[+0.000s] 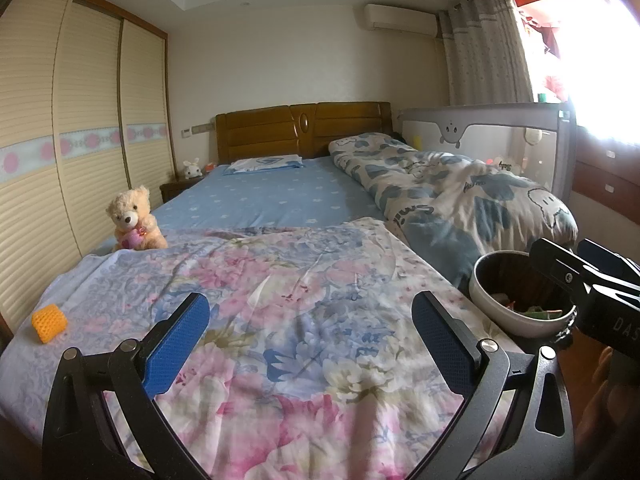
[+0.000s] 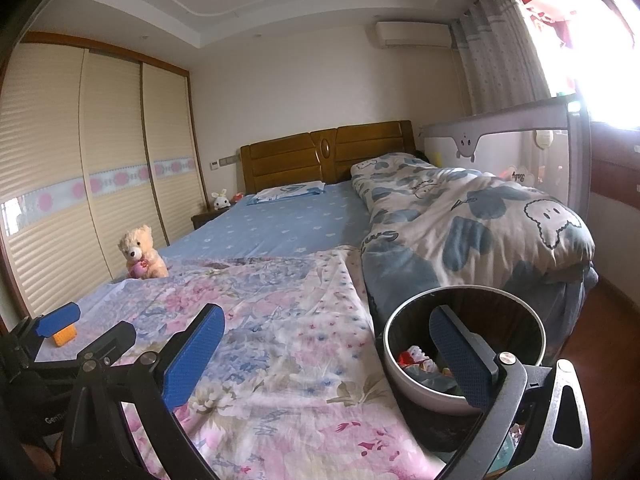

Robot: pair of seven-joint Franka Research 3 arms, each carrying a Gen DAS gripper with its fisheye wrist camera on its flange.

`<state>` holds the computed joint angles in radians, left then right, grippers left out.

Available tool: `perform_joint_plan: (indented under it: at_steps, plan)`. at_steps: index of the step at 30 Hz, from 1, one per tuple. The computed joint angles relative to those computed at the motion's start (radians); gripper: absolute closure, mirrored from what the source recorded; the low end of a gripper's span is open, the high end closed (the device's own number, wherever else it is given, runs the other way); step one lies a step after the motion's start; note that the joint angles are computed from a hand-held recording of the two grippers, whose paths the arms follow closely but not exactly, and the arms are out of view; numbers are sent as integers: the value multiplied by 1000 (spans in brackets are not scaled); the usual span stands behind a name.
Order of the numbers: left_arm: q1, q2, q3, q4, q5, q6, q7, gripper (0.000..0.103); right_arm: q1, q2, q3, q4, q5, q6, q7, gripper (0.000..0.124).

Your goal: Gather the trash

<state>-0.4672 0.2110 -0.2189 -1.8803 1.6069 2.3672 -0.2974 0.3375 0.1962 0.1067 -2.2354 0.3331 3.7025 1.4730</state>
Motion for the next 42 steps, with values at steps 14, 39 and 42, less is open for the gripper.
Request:
perform_joint_plan:
  at_steps: [14, 39, 42]
  plan:
    - [0, 1, 1, 0, -1, 4, 1, 0, 1, 0, 2, 0, 0, 0, 1, 21]
    - [-9, 27, 8, 20, -10, 19, 18, 0, 16, 3, 3, 5, 29, -2, -12, 21]
    - [-8, 31, 12, 23, -10, 26, 22, 0, 14, 3, 2, 5, 26, -1, -10, 21]
